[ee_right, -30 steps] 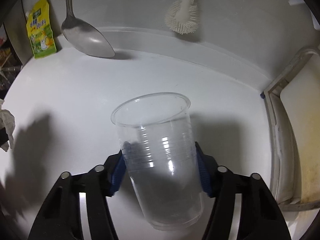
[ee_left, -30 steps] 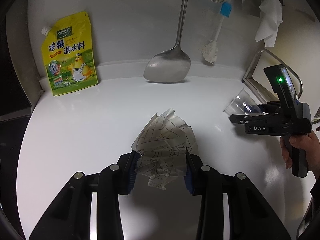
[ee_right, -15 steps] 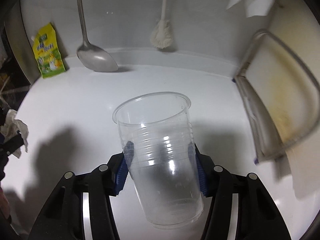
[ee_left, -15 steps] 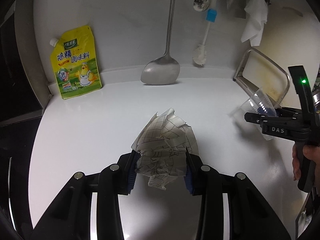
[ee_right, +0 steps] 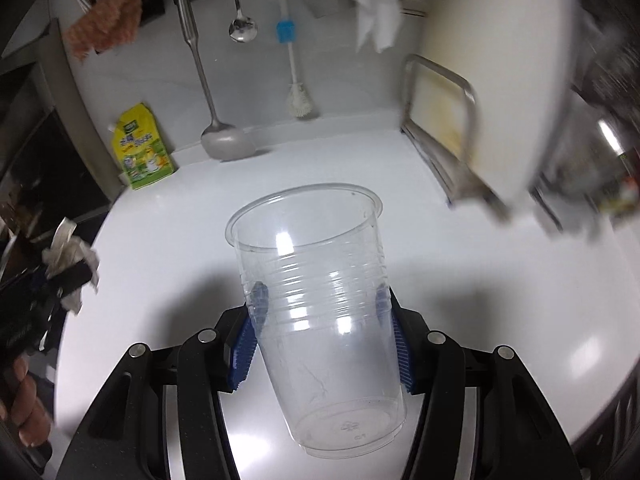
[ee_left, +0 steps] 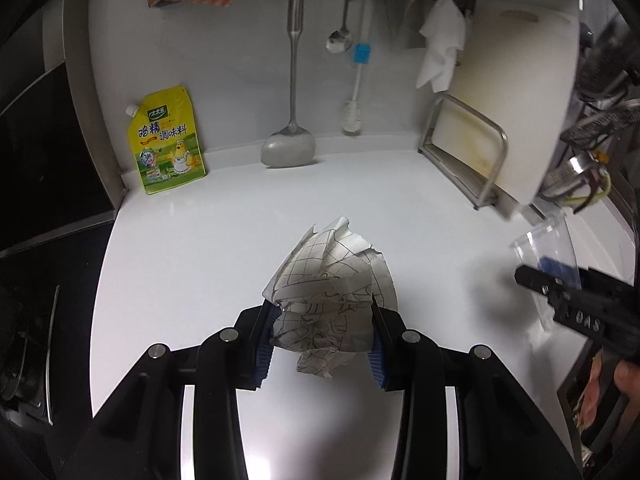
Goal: Collect trash
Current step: 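Carry the paper and cup over the grey bin with both tools, then open both tools over the bin to drop the paper and cup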
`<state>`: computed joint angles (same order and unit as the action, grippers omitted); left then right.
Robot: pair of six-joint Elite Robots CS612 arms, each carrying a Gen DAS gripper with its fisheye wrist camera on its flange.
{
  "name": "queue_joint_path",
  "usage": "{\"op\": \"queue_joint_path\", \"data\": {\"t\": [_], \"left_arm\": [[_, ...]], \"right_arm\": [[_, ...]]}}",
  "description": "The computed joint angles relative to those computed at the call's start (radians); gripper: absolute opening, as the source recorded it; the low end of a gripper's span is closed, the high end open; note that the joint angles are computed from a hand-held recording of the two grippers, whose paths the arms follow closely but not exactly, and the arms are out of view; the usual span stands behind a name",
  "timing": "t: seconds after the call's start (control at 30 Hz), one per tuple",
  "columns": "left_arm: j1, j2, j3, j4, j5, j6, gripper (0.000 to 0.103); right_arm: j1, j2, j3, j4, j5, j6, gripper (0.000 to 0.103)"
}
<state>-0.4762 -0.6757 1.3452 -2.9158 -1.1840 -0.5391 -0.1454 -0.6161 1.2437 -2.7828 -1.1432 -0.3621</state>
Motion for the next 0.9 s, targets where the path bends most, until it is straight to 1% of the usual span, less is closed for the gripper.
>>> {"op": "queue_joint_path", "data": {"t": [0.07, 0.1, 0.17, 0.27, 0.37, 0.5, 0.6, 0.67, 0.73, 0.9], "left_arm": [[-0.018, -0.025, 0.038, -0.008, 0.003, -0.008, 0.038], [-0.027, -0.036, 0.057, -0.013, -0.001, -0.012, 0.038], [-0.049, -0.057, 0.095, -0.017, 0.000, -0.021, 0.038], [-0.081, -0.083, 0.149, -0.023, -0.021, -0.039, 0.038], [-0.113, -0.101, 0.193, -0.026, -0.038, -0.036, 0.038], [-0.160, -0.122, 0.251, -0.047, -0.039, -0.004, 0.038], [-0.184, -0.134, 0.290, -0.049, -0.049, -0.009, 0.038], [-0.195, -0.137, 0.310, -0.040, -0.057, -0.022, 0.038], [-0.203, -0.139, 0.323, -0.029, -0.062, -0.037, 0.038], [-0.214, -0.139, 0.342, 0.001, -0.092, -0.069, 0.038]], "right_arm": [[-0.021, -0.042, 0.084, -0.026, 0.022, 0.018, 0.054], [-0.037, -0.068, 0.141, -0.052, 0.036, 0.041, 0.054], [-0.061, -0.103, 0.215, -0.064, 0.066, 0.092, 0.054], [-0.087, -0.150, 0.332, -0.147, 0.073, 0.135, 0.054], [-0.110, -0.185, 0.424, -0.209, 0.071, 0.154, 0.054], [-0.132, -0.233, 0.542, -0.236, 0.041, 0.107, 0.054], [-0.144, -0.254, 0.609, -0.263, 0.009, 0.067, 0.054], [-0.156, -0.263, 0.648, -0.261, 0.003, 0.052, 0.054], [-0.160, -0.266, 0.675, -0.263, -0.019, 0.032, 0.054], [-0.169, -0.271, 0.709, -0.241, -0.025, -0.009, 0.054]]}}
